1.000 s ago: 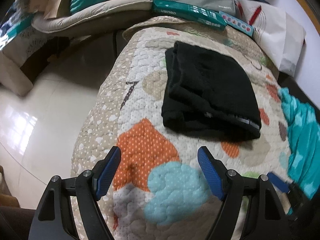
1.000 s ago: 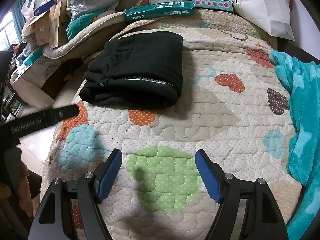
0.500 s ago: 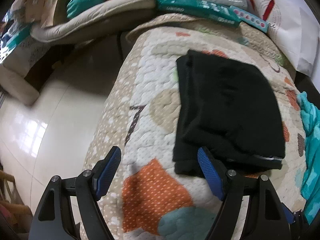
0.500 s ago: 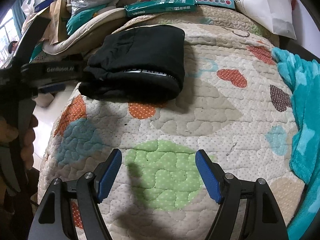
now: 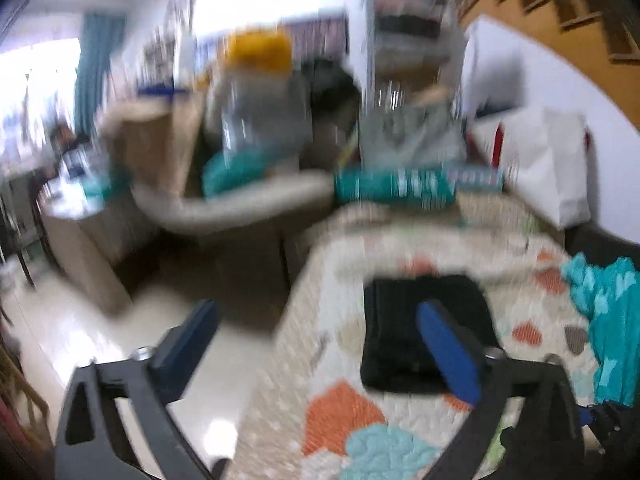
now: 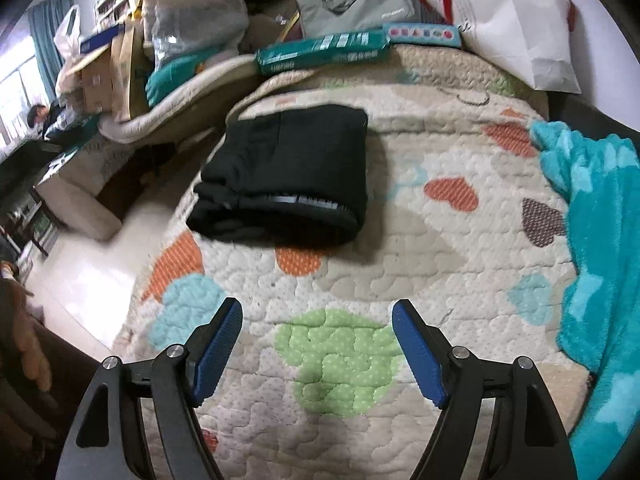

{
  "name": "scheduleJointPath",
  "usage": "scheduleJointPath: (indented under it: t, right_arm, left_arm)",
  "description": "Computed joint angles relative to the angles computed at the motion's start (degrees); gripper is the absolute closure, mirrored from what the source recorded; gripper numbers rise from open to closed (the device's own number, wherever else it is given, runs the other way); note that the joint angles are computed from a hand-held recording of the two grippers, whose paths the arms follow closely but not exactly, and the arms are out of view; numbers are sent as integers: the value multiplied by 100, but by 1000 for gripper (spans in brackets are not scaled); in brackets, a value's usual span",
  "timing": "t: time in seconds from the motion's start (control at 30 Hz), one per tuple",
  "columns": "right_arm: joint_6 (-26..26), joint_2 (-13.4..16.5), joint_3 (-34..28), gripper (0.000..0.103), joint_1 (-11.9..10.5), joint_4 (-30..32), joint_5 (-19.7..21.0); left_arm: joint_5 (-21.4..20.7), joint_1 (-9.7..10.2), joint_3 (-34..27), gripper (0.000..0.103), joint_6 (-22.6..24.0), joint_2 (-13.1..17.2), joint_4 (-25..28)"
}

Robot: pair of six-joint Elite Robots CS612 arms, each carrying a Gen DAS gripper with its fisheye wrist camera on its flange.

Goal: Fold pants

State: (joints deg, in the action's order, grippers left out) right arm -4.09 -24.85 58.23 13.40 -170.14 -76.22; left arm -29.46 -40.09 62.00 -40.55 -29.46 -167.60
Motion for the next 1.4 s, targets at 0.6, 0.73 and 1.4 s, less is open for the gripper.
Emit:
scheduleJointPath:
  t: [0.6, 0.73, 1.4]
  right_arm:
    - [389, -393, 800, 18, -129, -897, 330]
    - [349, -444, 917, 18, -120, -992, 308]
    - [-192, -725, 1601, 15, -33, -1686, 48]
  left_arm:
    - [-479, -367, 750, 0, -1298, -658, 1307]
    - [-460, -413, 841, 0, -1450, -749, 1540]
    - [-69, -659, 1247, 0, -1614, -1041, 1725]
